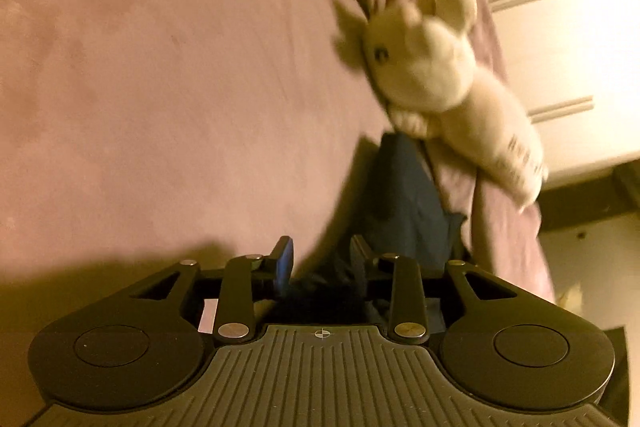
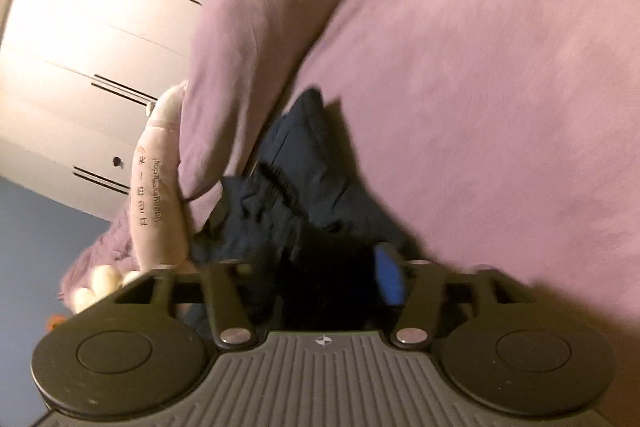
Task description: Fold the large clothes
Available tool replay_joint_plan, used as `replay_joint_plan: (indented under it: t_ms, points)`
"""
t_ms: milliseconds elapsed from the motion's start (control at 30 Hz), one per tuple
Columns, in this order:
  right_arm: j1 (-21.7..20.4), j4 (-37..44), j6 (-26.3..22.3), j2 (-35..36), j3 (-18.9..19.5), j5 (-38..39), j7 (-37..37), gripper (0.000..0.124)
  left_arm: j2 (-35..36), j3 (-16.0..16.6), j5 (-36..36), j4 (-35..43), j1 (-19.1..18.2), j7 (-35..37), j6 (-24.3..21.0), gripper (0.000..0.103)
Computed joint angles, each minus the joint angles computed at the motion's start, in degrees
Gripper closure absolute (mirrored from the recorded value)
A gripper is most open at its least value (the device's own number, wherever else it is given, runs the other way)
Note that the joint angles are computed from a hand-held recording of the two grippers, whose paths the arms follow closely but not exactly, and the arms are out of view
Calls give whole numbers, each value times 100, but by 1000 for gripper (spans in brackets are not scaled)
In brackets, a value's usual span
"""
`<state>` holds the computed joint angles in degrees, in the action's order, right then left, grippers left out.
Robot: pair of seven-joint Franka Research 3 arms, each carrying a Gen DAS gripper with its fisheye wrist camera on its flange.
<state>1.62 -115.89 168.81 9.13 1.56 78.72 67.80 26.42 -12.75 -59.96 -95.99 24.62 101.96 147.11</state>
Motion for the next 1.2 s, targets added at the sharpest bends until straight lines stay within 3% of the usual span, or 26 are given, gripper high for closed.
replay_joint_plan:
  t_ms: [67, 167, 200, 267, 333, 400, 533, 567, 600, 633, 700, 800, 900, 1067, 1200]
  points:
    - [77, -347, 458, -264, 14, -205, -298, 51, -130, 14, 56, -149, 114, 462, -165, 57]
    - [95, -565, 533, -506, -5, 366, -1209, 48, -365, 66, 333, -423, 172, 1326, -655, 45]
    - [147, -654, 458, -544, -51, -31, -1077, 48, -429, 59, 321, -511, 191, 1683, -845, 40]
    - [259, -769, 326, -514, -162, -1541, -241, 48, -465, 86, 246, -568, 156, 2156, -1148, 35]
    - [349, -722, 247, -423, -186, -2573, 92, 48, -469, 114, 92, -600, 91, 2528, -1306, 34]
    - [482, -641, 397, -270, -256, -3660, 616, 48, -423, 194, 164, -545, -108, 2474, -1206, 32]
    - [531, -212, 312, 172, -332, -4681, 1237, 49, -307, 213, 337, -344, -329, 2371, -990, 32]
    - [595, -112, 280, 278, -406, -4983, 1487, 60, -257, 194, 345, -285, -356, 2350, -934, 35]
    - [715, -70, 272, 336, -533, -5360, 1804, 84, -244, 176, 335, -269, -361, 2330, -883, 42]
    - [731, -56, 284, 356, -541, -5553, 1923, 91, -263, 190, 414, -300, -407, 2229, -782, 46]
    - [1042, -241, 544, 274, -873, -6344, 2479, 112, -280, 199, 568, -360, -466, 2141, -565, 68]
    - [1263, -490, 827, 118, -1136, -7041, 3059, 115, -295, 117, 575, -425, -438, 2184, -340, 77]
    - [1175, -688, 1070, -102, -1081, -7208, 3324, 115, -413, 46, 262, -503, -297, 2232, -348, 80]
    - [705, -661, 1417, -230, -558, -6672, 3074, 116, -562, 56, -378, -460, -246, 2487, -357, 83]
    - [1436, -32, 1363, 197, -1434, -7206, 3777, 116, -295, 94, -408, 72, -409, 2296, -258, 84]
